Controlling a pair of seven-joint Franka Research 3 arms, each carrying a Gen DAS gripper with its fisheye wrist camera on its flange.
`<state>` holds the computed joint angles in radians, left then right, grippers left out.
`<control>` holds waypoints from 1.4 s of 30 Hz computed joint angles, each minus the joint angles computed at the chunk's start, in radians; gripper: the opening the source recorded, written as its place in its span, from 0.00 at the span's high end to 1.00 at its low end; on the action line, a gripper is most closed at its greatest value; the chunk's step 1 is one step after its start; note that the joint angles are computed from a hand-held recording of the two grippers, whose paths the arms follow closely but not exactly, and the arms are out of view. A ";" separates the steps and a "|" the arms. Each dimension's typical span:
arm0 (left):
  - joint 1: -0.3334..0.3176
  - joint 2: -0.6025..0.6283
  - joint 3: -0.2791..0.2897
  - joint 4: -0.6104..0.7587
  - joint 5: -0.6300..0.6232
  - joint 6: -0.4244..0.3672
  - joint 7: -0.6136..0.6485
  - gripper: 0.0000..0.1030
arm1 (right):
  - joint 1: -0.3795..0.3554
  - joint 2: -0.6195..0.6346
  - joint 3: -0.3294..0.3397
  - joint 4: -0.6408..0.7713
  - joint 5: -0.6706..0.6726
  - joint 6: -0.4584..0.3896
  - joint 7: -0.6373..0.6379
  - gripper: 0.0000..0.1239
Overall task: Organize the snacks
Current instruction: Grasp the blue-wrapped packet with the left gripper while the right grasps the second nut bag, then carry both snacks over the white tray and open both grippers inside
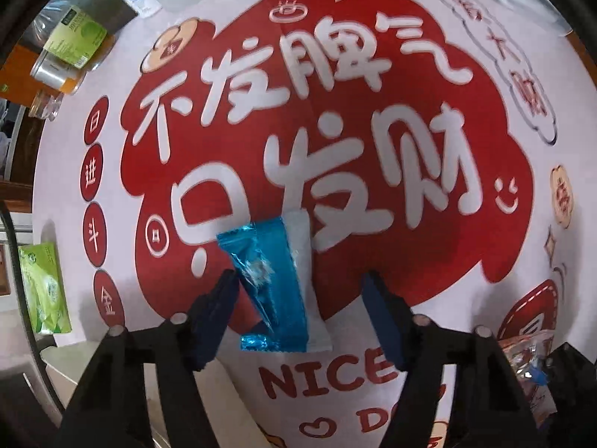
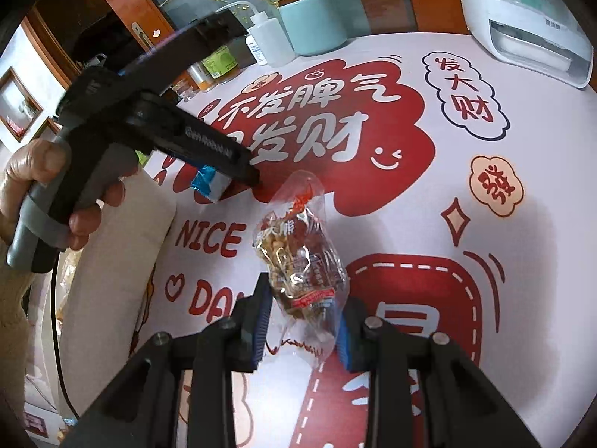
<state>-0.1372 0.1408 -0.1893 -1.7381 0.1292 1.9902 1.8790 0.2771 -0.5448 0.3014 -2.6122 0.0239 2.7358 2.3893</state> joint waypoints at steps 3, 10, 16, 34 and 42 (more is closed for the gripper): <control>0.006 0.003 -0.001 0.012 -0.031 -0.027 0.014 0.64 | 0.003 -0.002 -0.005 -0.004 0.003 0.001 -0.005 0.76; -0.009 -0.097 -0.007 -0.081 -0.023 0.009 0.015 0.71 | -0.005 -0.042 0.020 0.010 -0.013 -0.040 0.017 0.76; -0.010 -0.302 0.033 -0.180 -0.166 -0.006 0.132 0.72 | -0.003 -0.140 0.084 0.064 -0.054 -0.153 0.089 0.76; 0.129 -0.742 0.366 -0.311 -0.319 -0.144 0.436 0.71 | 0.043 0.114 0.295 0.528 -0.322 -0.324 0.241 0.76; 0.176 -0.781 0.440 -0.318 -0.388 -0.095 0.491 0.71 | 0.094 0.278 0.310 0.725 -0.484 -0.421 0.282 0.75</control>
<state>0.0384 -0.6404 0.2511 -2.0564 -0.2588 1.8953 2.3705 0.3712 -0.2666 0.6109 -1.8869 -0.4601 2.3144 2.6714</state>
